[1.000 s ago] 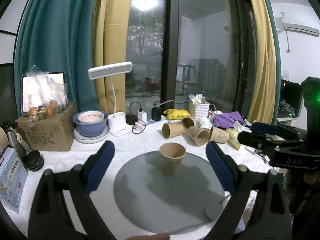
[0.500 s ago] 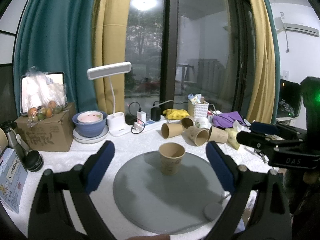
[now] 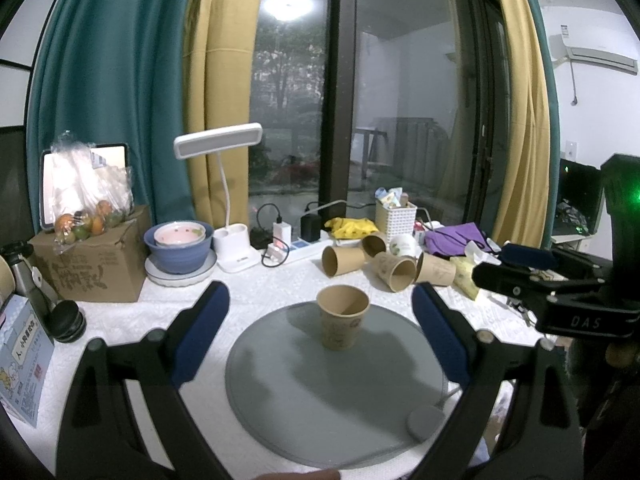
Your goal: Flip cup upright
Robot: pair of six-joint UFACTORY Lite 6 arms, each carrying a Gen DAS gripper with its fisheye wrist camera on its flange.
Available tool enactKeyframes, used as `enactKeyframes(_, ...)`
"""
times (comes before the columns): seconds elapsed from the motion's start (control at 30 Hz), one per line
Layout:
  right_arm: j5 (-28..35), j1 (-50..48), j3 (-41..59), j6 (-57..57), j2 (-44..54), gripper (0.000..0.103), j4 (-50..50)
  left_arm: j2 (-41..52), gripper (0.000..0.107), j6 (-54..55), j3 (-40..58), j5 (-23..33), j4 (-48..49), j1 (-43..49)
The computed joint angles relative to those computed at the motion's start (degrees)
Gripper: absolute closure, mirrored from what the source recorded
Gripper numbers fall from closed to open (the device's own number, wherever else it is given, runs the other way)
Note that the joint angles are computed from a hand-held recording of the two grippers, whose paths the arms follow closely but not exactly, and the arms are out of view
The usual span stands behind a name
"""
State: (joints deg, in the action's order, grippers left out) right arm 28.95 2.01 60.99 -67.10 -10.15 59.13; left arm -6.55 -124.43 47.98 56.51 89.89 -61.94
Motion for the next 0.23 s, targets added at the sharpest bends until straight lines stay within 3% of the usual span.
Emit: enactKeyframes(0.23,-0.1,0.1,-0.1,-0.1,0.0,0.026,0.1,1.1,0.013,-0.3,1.1,-0.2,0.1,-0.4)
